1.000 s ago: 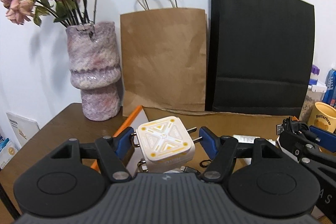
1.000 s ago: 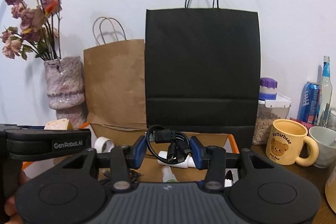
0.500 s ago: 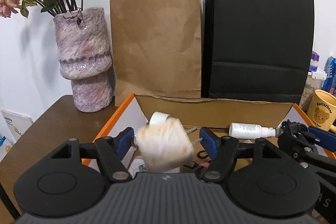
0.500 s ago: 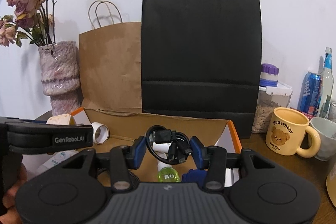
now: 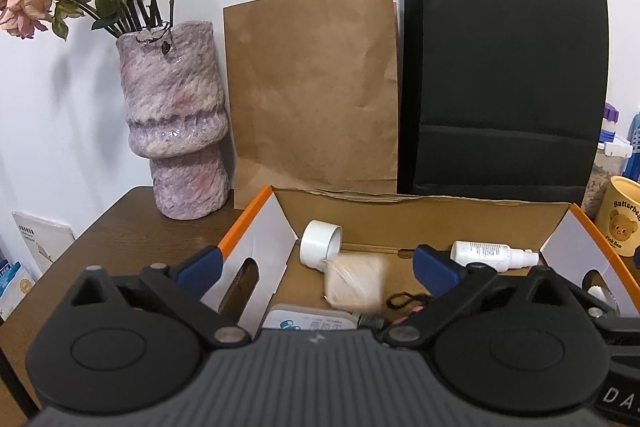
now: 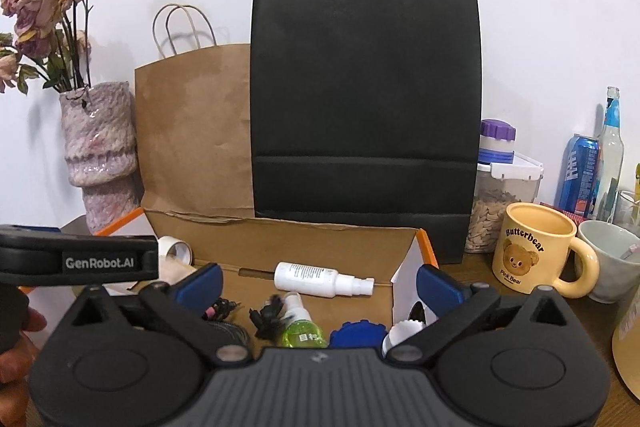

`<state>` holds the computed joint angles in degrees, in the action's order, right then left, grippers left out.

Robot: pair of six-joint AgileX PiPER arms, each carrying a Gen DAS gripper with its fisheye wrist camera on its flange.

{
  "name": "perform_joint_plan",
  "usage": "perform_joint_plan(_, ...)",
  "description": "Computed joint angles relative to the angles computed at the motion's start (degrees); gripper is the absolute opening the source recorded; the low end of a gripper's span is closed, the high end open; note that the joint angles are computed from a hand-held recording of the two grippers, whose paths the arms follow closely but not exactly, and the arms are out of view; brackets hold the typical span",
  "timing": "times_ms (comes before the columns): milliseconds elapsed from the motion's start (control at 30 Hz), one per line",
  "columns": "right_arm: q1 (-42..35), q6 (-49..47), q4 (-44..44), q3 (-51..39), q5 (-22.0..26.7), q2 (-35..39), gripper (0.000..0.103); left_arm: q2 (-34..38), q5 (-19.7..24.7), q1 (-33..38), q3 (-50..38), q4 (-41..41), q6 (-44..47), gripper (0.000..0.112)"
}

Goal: Organize rigid objects

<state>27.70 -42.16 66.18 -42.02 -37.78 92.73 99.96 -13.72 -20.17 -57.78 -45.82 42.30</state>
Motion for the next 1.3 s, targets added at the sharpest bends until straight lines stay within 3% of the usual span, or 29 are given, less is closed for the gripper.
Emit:
perform_joint_plan(433, 1.56, -0.27, 0.7, 1.95, -1.5, -2.96, 0.103, -3.23, -0.64, 0.09, 2.78, 1.79, -1.78, 0.103)
perform_joint_plan(900, 8.33, -3.87, 5.26, 7.67, -5.72, -10.55, 0.103, -12.33, -1.56, 0.75, 11.49, 7.09, -5.89, 0.103)
perform_joint_plan(1300, 22.77, -11.21, 17.87, 12.65, -15.49, -19.15, 0.103, -24.79, 2.36, 1.56, 21.2, 6.78, -5.41, 0.103)
